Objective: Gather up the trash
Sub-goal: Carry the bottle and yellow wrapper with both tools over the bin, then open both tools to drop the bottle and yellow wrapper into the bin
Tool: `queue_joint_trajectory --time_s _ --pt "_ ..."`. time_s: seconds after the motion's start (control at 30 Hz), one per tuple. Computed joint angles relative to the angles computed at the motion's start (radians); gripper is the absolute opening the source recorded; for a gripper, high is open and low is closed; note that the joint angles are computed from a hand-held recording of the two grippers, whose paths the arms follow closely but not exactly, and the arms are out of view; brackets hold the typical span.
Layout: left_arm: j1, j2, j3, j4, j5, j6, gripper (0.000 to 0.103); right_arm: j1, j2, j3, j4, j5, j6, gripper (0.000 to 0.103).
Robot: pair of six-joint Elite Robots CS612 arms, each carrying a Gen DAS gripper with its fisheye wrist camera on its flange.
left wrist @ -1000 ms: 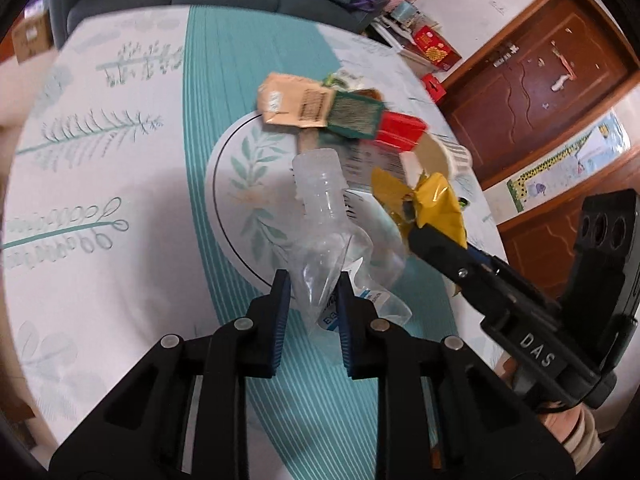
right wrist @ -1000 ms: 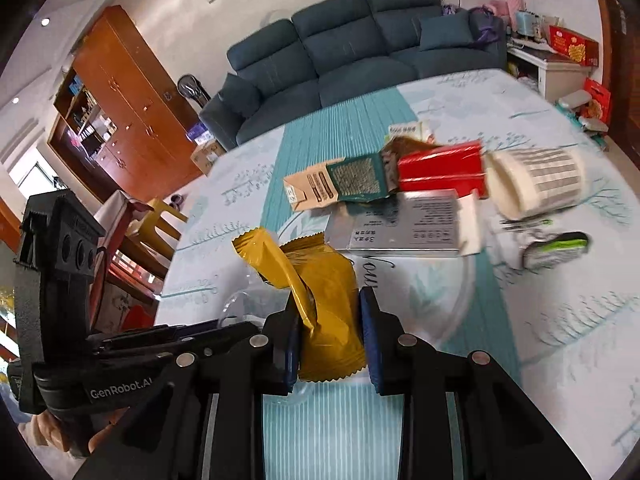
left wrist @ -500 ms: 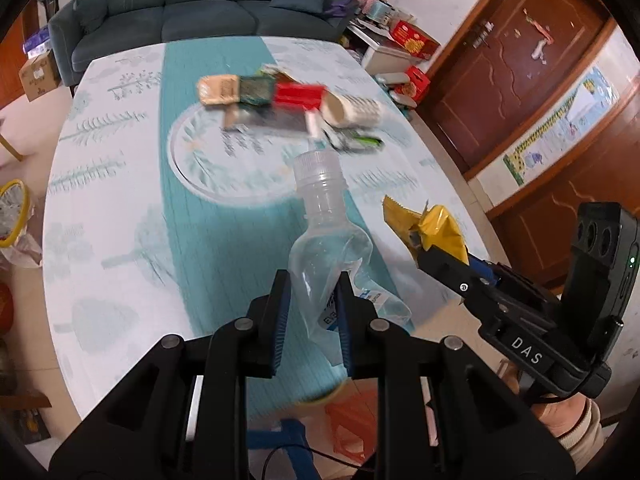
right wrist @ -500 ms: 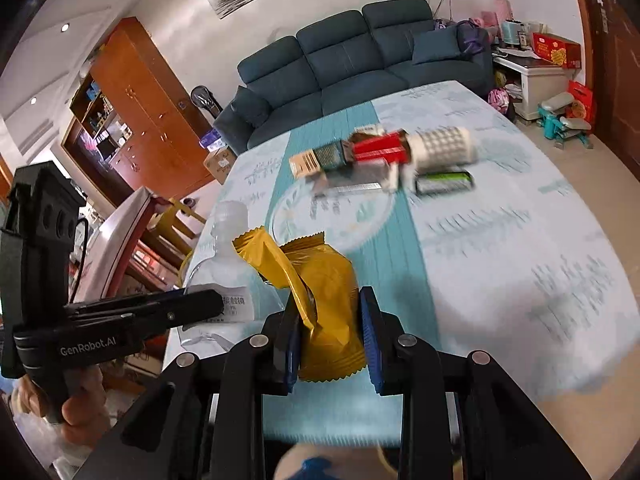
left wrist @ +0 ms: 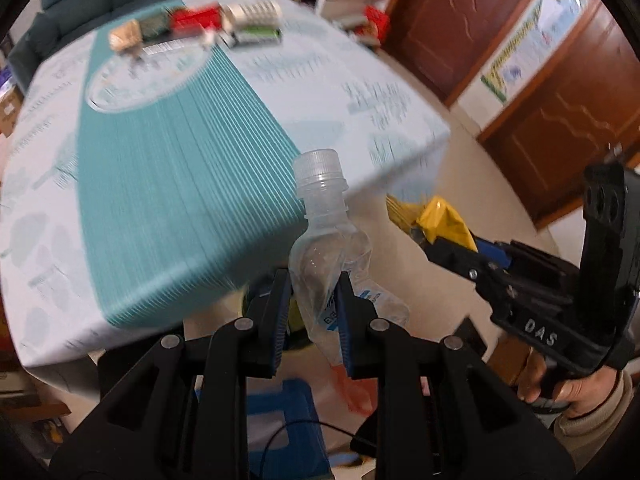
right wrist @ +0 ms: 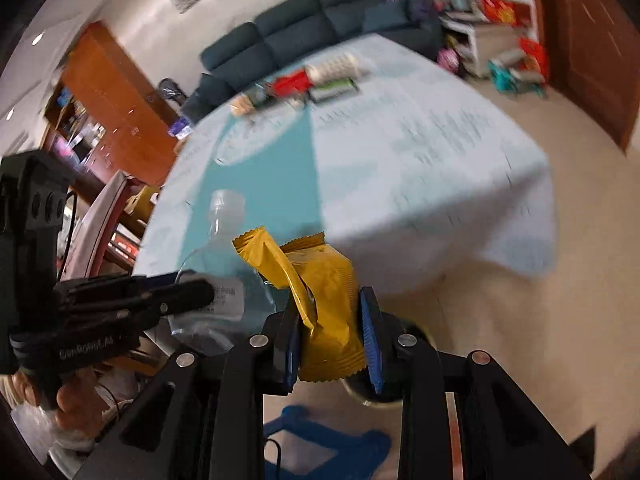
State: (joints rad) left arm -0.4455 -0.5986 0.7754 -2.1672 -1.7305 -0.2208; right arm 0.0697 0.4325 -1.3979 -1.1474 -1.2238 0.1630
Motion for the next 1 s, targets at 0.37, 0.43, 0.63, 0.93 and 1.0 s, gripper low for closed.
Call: queue_joint_trajectory --time_s 0.37,0.43,0.63,0.93,1.0 --pt "-0.051 0.033 0.069 0.033 0.056 0.011 0.019 -0.016 0.103 -0.05 0.168 -0.027 0.048 0.026" --pt "-0.056 0.038 0.094 0.008 0.058 -0.007 0.019 -0.016 0.109 -0.039 0.173 -0.029 0.054 0.026" --pt "-0.059 0.079 0.108 0.013 0.058 -0.078 0.019 -0.02 0.125 -0.001 0.188 -0.04 0.073 0.026" --pt "-0.068 0.123 0.099 0.008 0.124 -0.063 0.02 -0.019 0.128 0.056 0.19 -0.039 0.086 0.026" --pt "-0.069 0.139 0.075 0.045 0.129 -0.066 0.02 -0.017 0.121 0.077 0.183 -0.037 0.085 0.026"
